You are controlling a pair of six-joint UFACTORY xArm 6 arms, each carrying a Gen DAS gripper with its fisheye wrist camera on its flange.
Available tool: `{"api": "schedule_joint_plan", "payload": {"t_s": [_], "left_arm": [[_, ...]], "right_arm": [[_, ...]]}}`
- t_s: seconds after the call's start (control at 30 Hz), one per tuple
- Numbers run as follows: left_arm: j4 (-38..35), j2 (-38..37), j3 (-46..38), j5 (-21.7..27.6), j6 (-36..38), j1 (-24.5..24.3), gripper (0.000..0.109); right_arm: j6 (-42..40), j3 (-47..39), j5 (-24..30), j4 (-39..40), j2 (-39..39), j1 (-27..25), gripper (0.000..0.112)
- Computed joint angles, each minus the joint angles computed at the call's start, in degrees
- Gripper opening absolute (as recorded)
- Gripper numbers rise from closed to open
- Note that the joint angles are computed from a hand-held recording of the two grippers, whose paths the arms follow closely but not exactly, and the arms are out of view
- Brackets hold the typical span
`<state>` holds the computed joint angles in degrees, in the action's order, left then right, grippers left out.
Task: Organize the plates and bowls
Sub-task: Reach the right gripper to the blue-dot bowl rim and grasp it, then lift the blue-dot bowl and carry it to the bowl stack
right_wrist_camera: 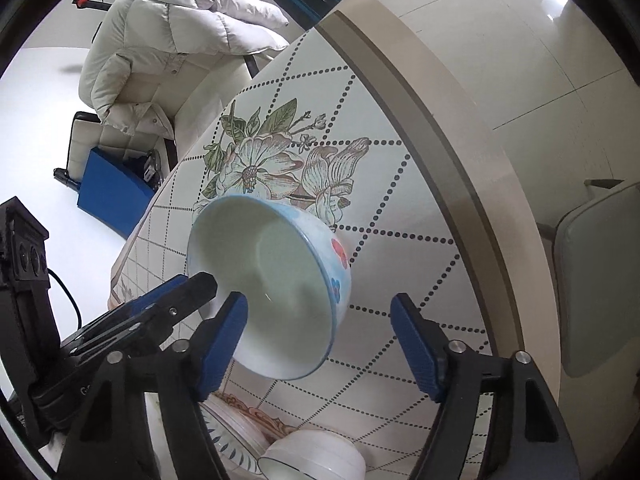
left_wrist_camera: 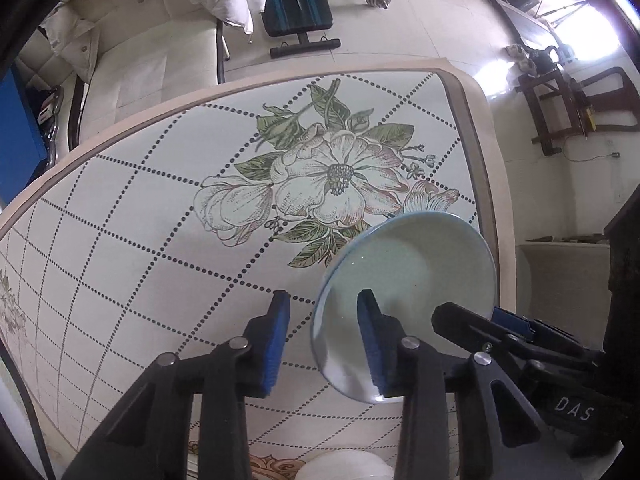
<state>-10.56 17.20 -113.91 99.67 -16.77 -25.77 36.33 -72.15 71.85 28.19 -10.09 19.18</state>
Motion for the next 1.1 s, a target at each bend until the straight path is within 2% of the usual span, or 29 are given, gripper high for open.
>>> {"api": "schedule_joint_plan", "payload": {"t_s": [0.07, 0.1, 0.17, 0.2, 0.23, 0.27, 0.77, 1.1], "left_arm": [[-0.46, 1.13, -0.59, 0.77, 0.38, -0.49, 0.025], [-0.67, 1.37, -0.54, 0.80, 0.65, -0.70, 0.022], [0.44, 1.15, 0.12, -0.12, 0.60, -1.35, 0.021], [0.44, 0.76, 0.72, -0.60, 0.52, -1.41, 0.021], [0.10, 0.39, 1.18, -0.96, 0.22, -1.36, 0.021], [-0.21, 0.05, 1.75, -1.37, 0.22, -1.20, 0.021], [2.20, -6.66, 6.46, -3.28, 0.25, -2.75, 0.018], [1.12, -15.90, 11.27, -1.49, -0.60, -3.31, 0.019]], "right_arm": [[-0.04, -0.48, 0.29, -0.12, 1.22, 0.22, 0.055], [-0.07, -0.82, 0.49, -0.26, 1.79, 0.35, 0.051], [0.10, -1.65, 0.97, -0.53, 2.98, 0.56, 0.029], [0.60, -2.27, 1.57, -1.77, 3.53, 0.79, 0.025], [1.21, -2.93, 2.33, -3.07, 4.06, 1.02, 0.016], [1.28, -2.91, 2.47, -3.54, 4.13, 0.99, 0.012], [1.35, -4.71, 3.79, -6.53, 3.19, 2.56, 0.009], [5.57, -4.76, 7.32, -8.76, -3.93, 5.96, 0.008]]}}
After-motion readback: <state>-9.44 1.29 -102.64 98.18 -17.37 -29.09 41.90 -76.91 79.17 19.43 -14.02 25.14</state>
